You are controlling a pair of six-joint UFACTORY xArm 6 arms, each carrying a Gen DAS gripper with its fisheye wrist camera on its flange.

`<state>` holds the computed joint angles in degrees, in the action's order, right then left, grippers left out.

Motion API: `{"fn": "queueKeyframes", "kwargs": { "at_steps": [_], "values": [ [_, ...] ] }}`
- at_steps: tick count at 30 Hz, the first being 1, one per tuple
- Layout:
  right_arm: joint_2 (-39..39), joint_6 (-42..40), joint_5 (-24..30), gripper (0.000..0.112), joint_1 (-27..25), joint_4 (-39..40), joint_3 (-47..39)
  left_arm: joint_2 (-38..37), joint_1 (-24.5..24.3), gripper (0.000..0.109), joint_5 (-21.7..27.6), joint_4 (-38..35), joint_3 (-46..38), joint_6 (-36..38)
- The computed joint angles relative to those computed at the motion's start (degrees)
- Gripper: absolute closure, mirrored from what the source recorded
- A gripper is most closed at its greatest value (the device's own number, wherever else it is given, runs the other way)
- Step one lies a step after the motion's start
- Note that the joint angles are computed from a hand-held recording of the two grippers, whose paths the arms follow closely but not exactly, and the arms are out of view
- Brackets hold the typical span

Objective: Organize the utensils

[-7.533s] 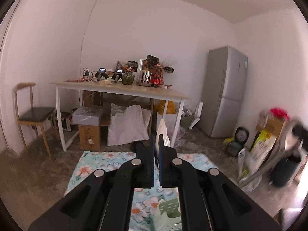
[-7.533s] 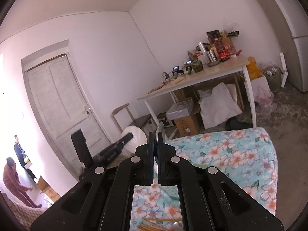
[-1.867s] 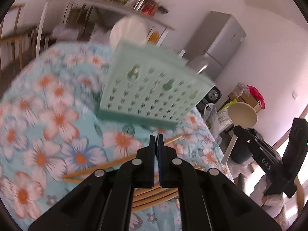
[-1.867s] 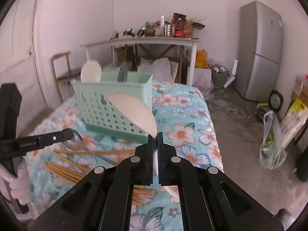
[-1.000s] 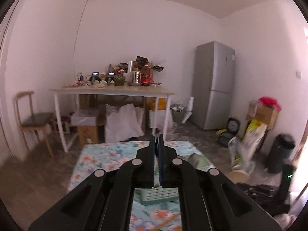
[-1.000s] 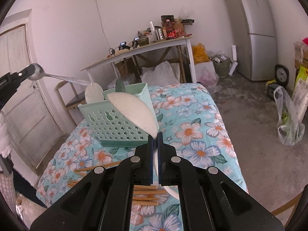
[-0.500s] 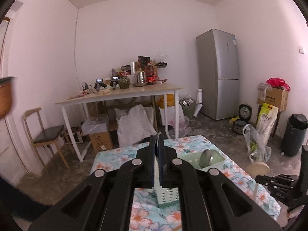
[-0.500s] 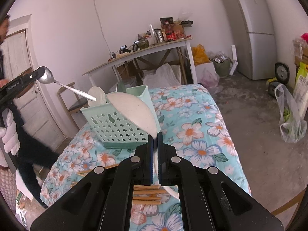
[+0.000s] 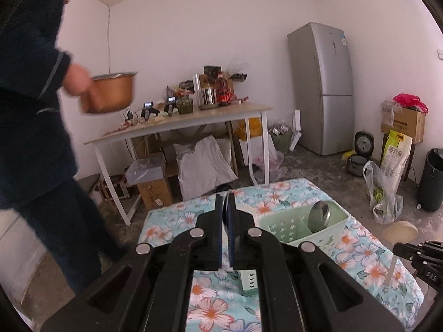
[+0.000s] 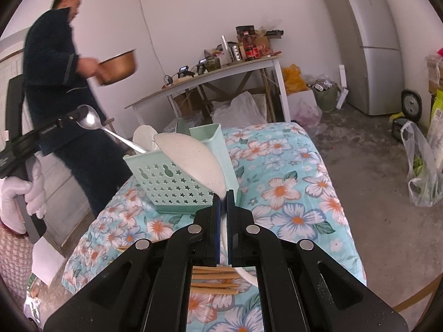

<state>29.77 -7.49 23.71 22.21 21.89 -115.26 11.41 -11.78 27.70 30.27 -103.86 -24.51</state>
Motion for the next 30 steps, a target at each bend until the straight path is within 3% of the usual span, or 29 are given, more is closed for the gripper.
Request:
{"fn": "queueKeyframes", "kwargs": {
  "at_steps": [17,20,22,23,24,26,30],
  "values": [
    [0.67,-0.11,1.15,0.11,0.04,0.1,-0.79,8.98,-0.68,0.106,4.57,-6.61,-10.02,6.56],
    [0.33,0.03,1.01,0.11,0.08,0.03,-0.23,10.63,-0.45,0.102,5.29,-14.51,-12.15,11.77],
    [0.18,0.14,1.08,0.11,0.06,0.04,-0.02,11.44,0.23,0.1,5.38,-26.02,-13.03,17.66],
    [0.12,0.26,1.16,0.11,0.03,-0.11,0.07,11.59,0.63,0.093,5.09,-30.95,-12.97,19.34],
    [0.2,0.49,1.35,0.11,0.02,-0.37,-0.11,11.54,0.99,0.078,4.49,-33.81,-12.6,19.71],
    [0.21,0.67,1.74,0.11,-0.05,-0.55,-0.37,10.59,1.59,0.064,2.45,-37.06,-10.66,19.45],
    [1.1,-0.45,2.26,0.11,-0.21,1.37,-2.66,7.17,2.37,0.058,-1.8,-43.92,-5.13,21.52]
  ]
}}
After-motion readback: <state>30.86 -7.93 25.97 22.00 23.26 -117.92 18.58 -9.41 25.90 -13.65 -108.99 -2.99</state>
